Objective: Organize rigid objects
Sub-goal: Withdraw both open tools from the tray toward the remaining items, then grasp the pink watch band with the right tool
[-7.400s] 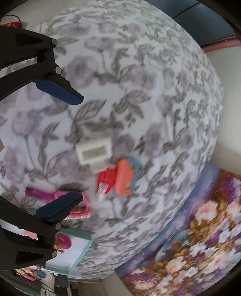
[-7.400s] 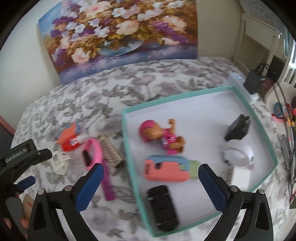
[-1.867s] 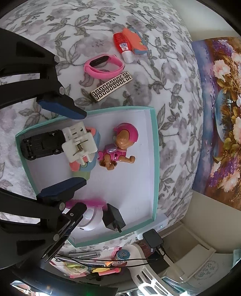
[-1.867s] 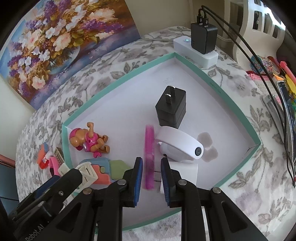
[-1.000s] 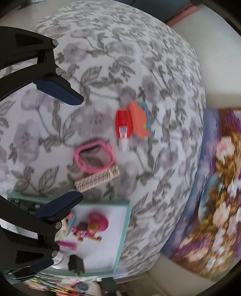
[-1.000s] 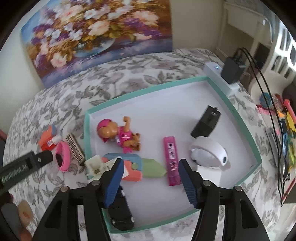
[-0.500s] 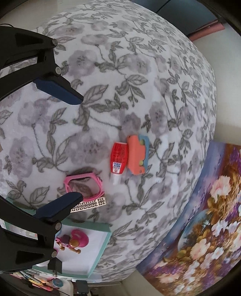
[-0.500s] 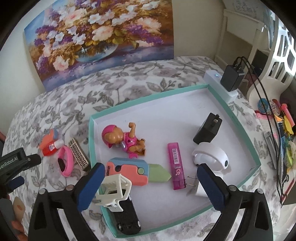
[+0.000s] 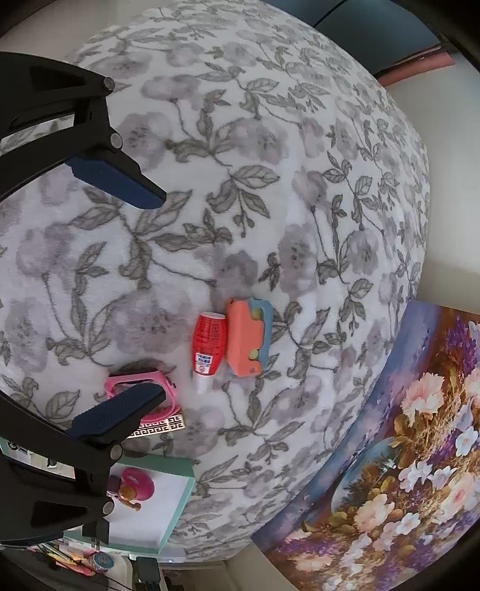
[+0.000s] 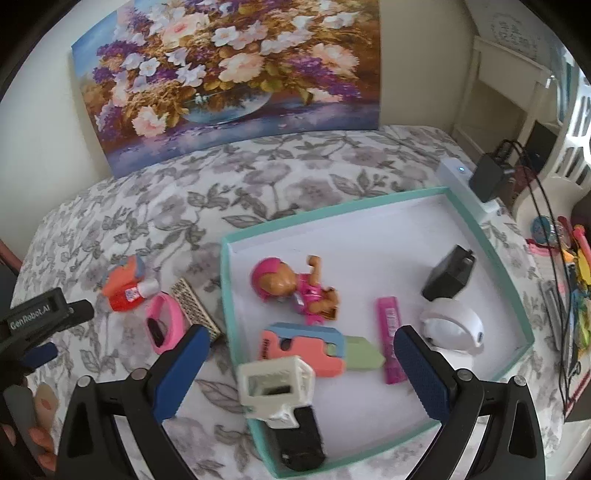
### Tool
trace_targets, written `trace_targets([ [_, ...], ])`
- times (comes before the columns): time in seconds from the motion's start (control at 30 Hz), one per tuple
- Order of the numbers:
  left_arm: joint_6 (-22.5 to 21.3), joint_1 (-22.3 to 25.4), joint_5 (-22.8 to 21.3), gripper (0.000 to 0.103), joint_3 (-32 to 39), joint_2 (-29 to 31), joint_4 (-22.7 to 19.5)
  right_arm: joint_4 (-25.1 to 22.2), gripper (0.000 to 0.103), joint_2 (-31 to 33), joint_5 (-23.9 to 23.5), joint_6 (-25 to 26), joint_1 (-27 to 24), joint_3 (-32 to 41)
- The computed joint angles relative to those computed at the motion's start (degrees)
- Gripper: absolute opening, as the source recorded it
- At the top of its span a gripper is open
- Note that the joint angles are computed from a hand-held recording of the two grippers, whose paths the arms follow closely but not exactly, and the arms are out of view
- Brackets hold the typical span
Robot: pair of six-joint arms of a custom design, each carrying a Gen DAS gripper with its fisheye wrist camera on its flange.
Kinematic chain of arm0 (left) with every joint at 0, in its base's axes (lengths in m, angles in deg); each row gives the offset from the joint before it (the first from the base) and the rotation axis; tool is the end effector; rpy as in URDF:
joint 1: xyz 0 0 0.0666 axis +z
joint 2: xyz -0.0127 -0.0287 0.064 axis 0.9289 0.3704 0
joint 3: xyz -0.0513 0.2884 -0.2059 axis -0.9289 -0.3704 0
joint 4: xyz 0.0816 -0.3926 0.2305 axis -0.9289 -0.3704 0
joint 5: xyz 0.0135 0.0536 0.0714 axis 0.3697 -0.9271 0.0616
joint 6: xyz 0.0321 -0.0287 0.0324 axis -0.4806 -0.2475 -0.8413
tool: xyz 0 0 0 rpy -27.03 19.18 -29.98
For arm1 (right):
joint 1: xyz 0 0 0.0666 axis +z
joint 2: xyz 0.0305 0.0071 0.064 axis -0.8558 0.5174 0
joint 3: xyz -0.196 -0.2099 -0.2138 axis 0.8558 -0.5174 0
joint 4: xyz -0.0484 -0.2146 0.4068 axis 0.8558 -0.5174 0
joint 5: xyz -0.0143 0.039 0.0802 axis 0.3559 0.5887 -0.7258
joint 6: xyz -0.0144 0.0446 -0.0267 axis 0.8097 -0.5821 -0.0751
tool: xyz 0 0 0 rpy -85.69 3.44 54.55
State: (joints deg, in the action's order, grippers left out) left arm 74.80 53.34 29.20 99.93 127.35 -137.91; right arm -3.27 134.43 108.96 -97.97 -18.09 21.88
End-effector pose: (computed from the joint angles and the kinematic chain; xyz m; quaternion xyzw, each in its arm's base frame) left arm 0.5059 -0.1331 0.4022 -0.1412 0.9768 -0.0349 0.1569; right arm 0.4297 0.3495 0.4164 0.1504 0.9531 -0.0343 0.2604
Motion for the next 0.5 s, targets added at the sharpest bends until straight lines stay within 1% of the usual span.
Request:
trace_targets([
  [0.07,-0.61,0.75,1.11,0.095,0.0,0.32,0.44,0.76,0.101,0.99,-0.84,0.11,-0.11,1.27],
  [0.17,-1.39,1.57,1.28,0.095,0.14,0.83,1.03,2.46,0.101,2.75,-2.45,0.94,-0.18,3.25],
  [0.3,-0.81,3.27,2.02,0.095,-0.09,1.35,1.72,3.61,0.101,6.19,-4.21,3.19,0.16,6.59],
  [0.43,-0.61,4.54,1.96,0.095,0.02,2.37,1.5,3.57,0.101,10.0,-5.35,5.3,0.58,10.05],
  [0.5,-0.55,5.07,1.88,0.095,0.43,2.98,0.75,3.0,0.101,12.17,-5.86,6.55,0.83,11.98],
])
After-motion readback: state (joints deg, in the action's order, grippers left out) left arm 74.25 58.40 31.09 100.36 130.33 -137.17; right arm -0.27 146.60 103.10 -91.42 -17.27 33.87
